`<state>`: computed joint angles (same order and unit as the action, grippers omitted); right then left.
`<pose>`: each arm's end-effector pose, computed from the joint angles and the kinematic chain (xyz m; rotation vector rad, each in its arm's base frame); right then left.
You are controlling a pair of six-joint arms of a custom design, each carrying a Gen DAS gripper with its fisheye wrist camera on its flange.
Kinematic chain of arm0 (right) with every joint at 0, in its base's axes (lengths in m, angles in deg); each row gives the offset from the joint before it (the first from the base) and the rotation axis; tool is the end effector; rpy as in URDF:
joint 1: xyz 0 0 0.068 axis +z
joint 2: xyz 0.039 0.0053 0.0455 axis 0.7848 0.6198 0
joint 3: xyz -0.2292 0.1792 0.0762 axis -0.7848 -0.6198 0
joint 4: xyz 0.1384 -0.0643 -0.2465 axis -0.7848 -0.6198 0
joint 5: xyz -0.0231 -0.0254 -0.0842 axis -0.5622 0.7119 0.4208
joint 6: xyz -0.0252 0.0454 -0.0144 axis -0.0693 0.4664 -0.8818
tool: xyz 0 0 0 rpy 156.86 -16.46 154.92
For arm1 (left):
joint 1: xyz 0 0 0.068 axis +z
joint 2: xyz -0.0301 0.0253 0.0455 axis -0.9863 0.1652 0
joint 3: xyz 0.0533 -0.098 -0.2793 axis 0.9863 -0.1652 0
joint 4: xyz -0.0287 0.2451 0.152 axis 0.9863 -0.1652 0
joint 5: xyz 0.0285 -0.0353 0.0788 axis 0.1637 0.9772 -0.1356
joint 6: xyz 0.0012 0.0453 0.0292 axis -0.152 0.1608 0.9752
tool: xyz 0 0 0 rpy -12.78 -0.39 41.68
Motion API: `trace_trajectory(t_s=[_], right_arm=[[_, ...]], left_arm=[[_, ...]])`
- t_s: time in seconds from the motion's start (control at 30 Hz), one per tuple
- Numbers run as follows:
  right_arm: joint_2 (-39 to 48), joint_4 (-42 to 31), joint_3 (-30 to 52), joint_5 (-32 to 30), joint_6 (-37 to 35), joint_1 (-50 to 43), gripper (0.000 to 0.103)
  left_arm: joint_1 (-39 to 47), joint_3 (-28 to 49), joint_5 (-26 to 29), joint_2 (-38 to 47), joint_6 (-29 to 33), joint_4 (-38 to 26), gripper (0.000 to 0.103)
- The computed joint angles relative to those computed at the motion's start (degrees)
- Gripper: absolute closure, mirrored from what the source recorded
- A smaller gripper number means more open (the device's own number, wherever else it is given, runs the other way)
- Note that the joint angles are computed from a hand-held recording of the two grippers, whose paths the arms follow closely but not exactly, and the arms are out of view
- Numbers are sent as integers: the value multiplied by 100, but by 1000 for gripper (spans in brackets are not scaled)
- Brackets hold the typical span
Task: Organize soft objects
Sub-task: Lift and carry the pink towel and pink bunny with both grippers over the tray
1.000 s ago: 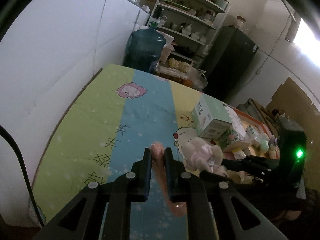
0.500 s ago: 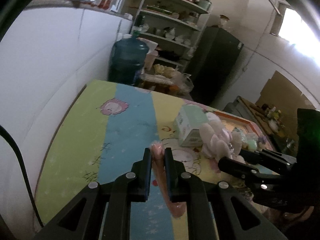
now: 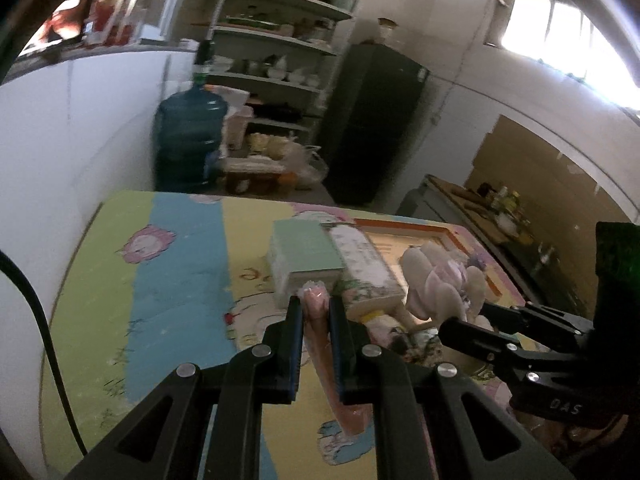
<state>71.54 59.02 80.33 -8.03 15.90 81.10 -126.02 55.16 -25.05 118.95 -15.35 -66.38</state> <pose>0.2097 0.1332 0.1046 -0.9833 2.1925 0.6068 0.1044 -0.0771 0.1035 -0.4500 2.1847 -0.2040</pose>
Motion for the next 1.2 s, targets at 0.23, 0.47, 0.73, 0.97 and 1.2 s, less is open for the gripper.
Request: trace_trajectory(t_s=[0.23,0.47,0.73,0.97,1.2], right_arm=[[-283,-150,-146,-163,-93,-670,57],[-361,-331,-148,-383,-296,-1279,57],[-259,-499,-16,-683,-605,-1943,57],[-87,-666,196,-877,-822,-2393,57],[164,-831,484,-1044,-1034,-2803,57]], left_arm=[[-11,340,257,1169,438,1086,90],[37,698,532,2094,787,1836,90],[67,1151,752,2822,1074,2236,90],[185,1612,1028,3448,1348,2495,90],[246,2119,1209,4063,1521,2647,90]])
